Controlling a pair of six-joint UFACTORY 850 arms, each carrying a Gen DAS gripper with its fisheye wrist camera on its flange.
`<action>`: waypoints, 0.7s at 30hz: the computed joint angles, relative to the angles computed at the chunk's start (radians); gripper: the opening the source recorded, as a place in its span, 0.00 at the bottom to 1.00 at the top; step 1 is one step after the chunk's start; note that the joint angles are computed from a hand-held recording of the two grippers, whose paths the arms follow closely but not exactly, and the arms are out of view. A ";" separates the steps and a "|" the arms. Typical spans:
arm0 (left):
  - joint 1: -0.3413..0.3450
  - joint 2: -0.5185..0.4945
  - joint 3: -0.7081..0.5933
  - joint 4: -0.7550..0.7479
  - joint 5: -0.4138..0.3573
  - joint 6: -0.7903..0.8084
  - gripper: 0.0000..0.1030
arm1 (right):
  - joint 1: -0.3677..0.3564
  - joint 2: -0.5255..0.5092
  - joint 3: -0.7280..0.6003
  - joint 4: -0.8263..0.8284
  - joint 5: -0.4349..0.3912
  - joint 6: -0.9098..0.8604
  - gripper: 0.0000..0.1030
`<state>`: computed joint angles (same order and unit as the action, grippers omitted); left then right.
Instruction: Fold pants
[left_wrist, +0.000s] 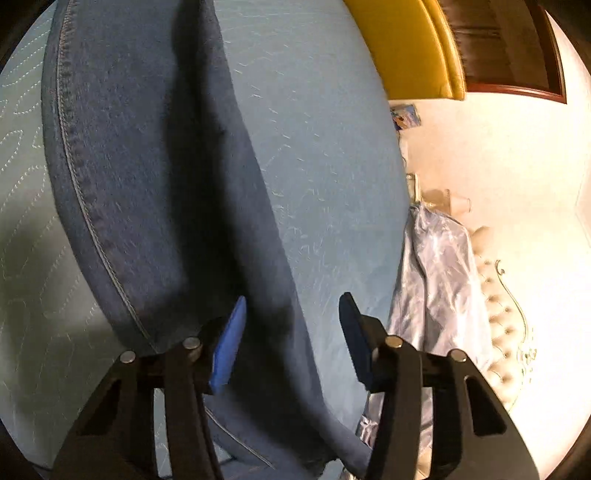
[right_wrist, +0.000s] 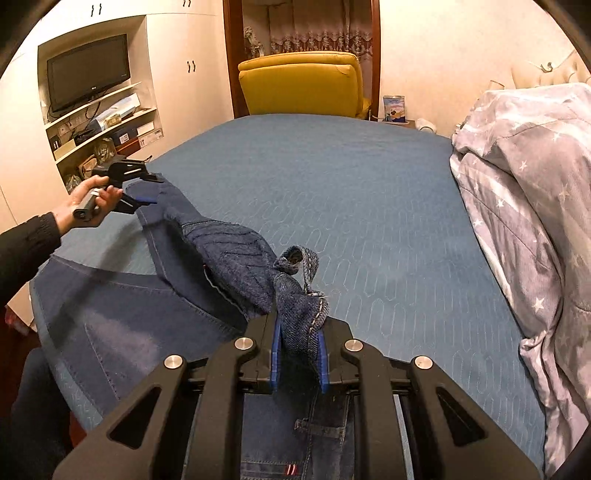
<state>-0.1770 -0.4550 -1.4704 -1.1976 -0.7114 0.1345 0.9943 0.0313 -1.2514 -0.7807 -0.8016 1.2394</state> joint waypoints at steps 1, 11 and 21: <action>0.003 -0.011 -0.006 0.020 0.003 -0.033 0.38 | 0.000 0.003 0.003 0.003 0.000 -0.001 0.16; 0.046 -0.067 -0.053 0.050 0.023 -0.055 0.03 | 0.012 0.008 0.007 0.037 -0.017 -0.036 0.16; 0.039 0.575 0.465 0.248 0.142 -0.057 0.02 | 0.058 0.181 0.207 0.055 0.043 0.022 0.17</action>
<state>-0.1380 0.1196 -1.0049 -0.9496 -0.5698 0.0777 1.0528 0.2126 -1.0444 -0.7253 -0.7585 1.2610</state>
